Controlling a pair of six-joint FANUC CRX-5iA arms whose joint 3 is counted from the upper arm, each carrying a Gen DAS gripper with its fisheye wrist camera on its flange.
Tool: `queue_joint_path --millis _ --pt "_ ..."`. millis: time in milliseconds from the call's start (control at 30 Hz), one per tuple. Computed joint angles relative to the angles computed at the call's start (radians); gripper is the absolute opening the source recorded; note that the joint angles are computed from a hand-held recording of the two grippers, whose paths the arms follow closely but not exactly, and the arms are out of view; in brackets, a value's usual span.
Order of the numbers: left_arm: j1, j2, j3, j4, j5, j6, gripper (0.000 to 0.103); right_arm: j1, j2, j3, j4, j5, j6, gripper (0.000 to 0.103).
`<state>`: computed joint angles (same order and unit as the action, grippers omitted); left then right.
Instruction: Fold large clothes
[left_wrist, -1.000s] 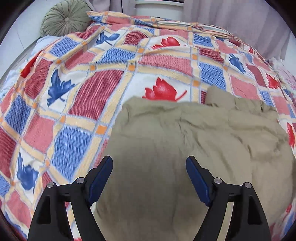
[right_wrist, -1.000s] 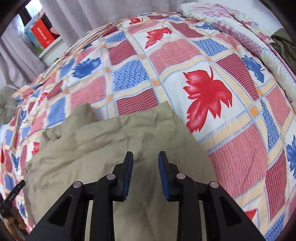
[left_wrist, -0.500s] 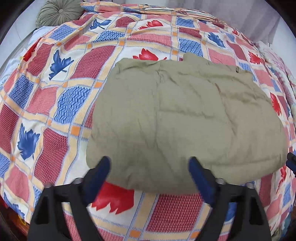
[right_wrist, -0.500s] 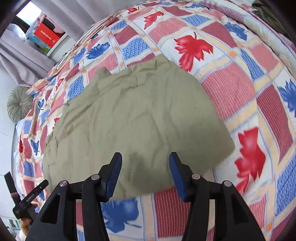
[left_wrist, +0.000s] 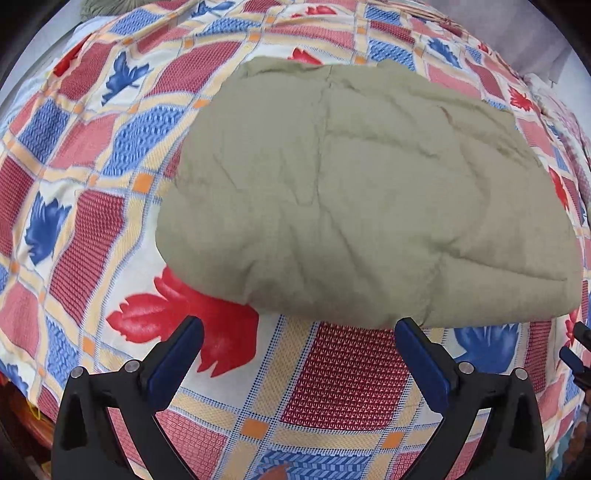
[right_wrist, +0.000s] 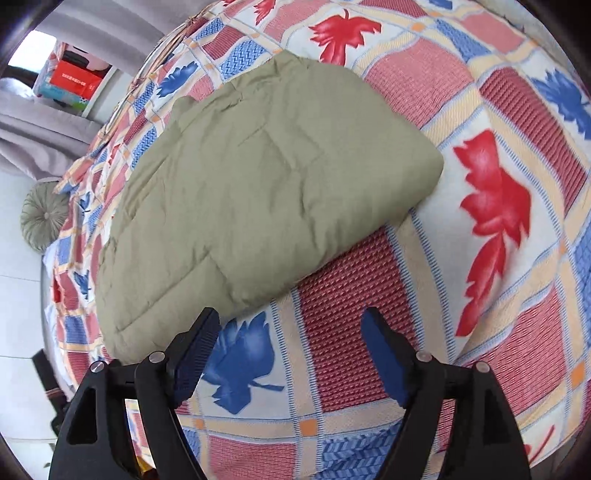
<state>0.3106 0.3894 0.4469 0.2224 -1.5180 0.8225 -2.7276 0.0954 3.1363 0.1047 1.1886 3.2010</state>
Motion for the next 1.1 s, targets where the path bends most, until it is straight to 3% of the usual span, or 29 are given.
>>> queue_joint_path --millis 167,367,667,1067,1100 --pt "0.011 0.038 0.017 0.003 -0.053 0.041 0.103 -0.009 0.023 0.072 -0.033 -0.091 -0.04 0.083" --pt "0.065 0.113 0.046 0.18 -0.141 0.15 0.103 -0.014 0.066 0.149 -0.031 -0.197 -0.121 0.084" --pt "0.06 0.149 0.048 0.264 -0.136 0.188 0.103 -0.038 0.099 0.243 0.001 -0.376 -0.257 0.085" --pt "0.063 0.186 0.069 0.296 -0.138 0.242 0.103 -0.081 0.095 0.263 0.106 -0.507 -0.362 0.086" --pt "0.062 0.19 0.073 0.298 -0.139 0.245 0.103 -0.085 0.096 0.269 0.106 -0.528 -0.362 0.093"
